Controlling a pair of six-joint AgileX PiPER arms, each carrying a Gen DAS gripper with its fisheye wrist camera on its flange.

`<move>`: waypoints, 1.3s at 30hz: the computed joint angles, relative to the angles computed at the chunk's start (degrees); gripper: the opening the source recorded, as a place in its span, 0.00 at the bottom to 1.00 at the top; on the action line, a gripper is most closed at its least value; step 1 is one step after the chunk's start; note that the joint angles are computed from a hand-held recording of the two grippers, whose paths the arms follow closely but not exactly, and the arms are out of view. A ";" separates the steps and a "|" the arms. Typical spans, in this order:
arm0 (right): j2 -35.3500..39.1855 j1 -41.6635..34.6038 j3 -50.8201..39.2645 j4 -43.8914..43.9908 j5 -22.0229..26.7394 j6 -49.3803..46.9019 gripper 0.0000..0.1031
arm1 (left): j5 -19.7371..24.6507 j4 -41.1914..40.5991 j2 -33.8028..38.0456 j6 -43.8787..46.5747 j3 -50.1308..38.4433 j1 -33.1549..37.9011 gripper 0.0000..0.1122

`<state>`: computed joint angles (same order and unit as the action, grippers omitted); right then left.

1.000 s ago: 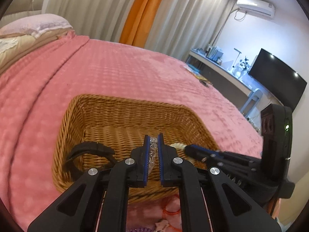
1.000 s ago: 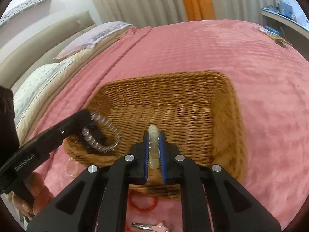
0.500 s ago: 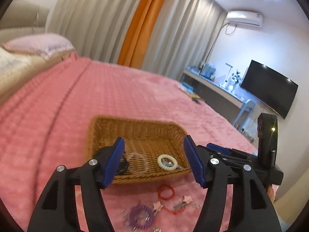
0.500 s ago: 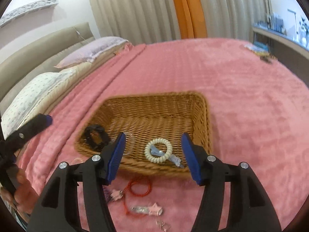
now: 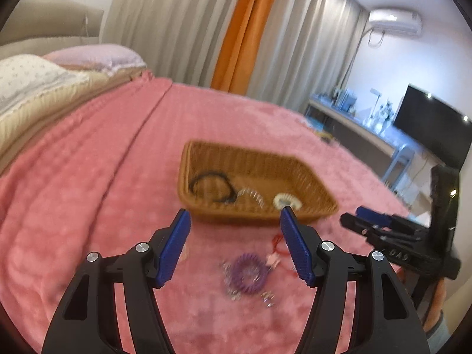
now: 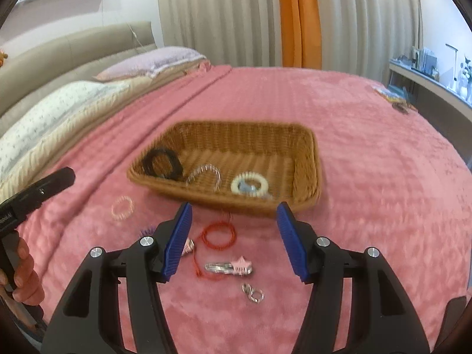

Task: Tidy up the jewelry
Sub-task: 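Grasp the purple coil bracelet with the left tool while the right tool grasps the pink star key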

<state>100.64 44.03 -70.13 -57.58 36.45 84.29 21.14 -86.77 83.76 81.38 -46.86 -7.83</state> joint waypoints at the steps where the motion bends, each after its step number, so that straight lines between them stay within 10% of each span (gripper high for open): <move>1: 0.42 -0.25 0.26 0.14 -0.44 0.23 0.55 | -1.43 -0.84 1.12 1.34 0.20 -0.27 0.53; 11: 2.98 -5.02 6.46 2.59 -10.07 4.13 0.54 | 4.62 6.35 14.05 -4.97 -5.91 1.39 0.42; 18: 2.91 -6.24 8.58 2.89 -14.12 4.68 0.54 | -0.98 18.36 17.28 -12.84 -7.99 -5.18 0.33; 25: 4.10 -8.04 7.26 13.45 -17.58 -6.58 0.54 | -3.70 25.56 18.36 -19.28 -8.73 -7.87 0.09; 39: 4.16 -4.33 4.86 44.64 -19.98 -45.64 0.53 | -0.53 9.13 11.88 -5.63 -2.17 -2.98 0.08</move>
<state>104.81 39.70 -65.28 -12.94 16.47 38.65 20.61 -77.65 95.64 75.75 -49.03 -10.81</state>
